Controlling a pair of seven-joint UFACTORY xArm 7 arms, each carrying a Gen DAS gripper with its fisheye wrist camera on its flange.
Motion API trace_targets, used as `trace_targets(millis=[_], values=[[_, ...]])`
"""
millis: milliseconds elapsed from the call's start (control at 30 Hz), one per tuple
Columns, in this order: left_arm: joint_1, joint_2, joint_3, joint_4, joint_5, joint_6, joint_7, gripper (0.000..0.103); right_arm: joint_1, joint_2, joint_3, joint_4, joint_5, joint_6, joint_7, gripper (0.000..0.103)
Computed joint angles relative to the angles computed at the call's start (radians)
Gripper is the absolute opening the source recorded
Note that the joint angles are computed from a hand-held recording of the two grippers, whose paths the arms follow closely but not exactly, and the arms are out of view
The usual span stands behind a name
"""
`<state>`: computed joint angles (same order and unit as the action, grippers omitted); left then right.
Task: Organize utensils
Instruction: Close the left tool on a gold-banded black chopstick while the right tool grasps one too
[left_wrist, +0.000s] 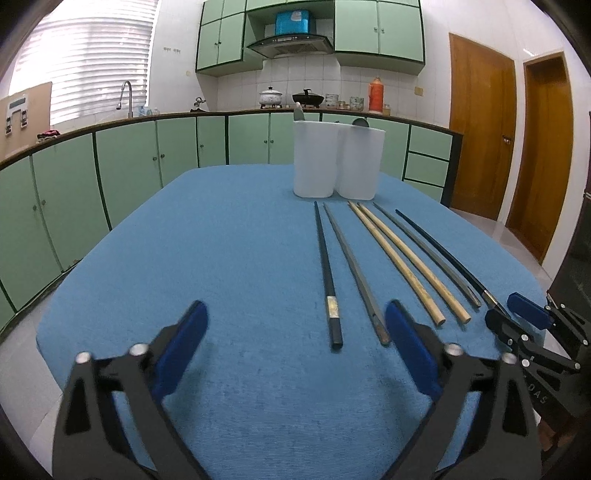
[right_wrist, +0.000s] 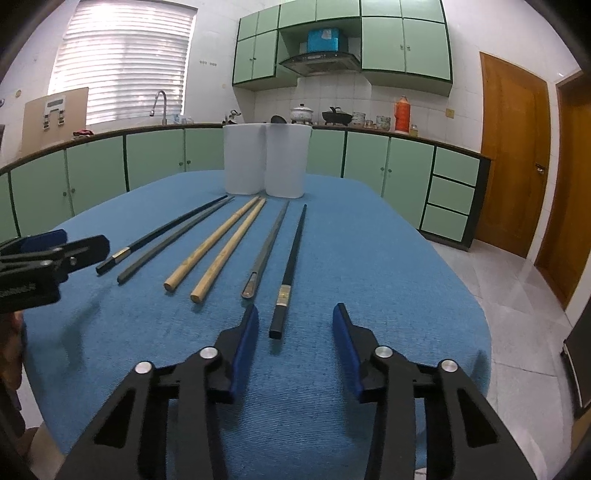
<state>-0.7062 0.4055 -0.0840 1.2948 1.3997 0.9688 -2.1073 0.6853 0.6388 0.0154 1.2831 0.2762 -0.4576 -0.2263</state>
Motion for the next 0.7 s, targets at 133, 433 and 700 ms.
trace_targets(millis=[133,433,700], values=[[0.010,0.016,0.003,0.015,-0.027,-0.027,0.024,0.075,0.007,0.003,-0.003,0.002,0.009,-0.004,-0.002,0.040],[0.001,0.052,0.023,0.062,-0.055,-0.050,0.080,0.055,0.001,0.003,0.003,0.000,0.006,-0.007,0.001,0.039],[-0.012,0.084,0.045,0.105,-0.047,-0.088,0.116,0.023,0.008,0.013,0.002,0.014,0.009,-0.009,-0.005,0.028]])
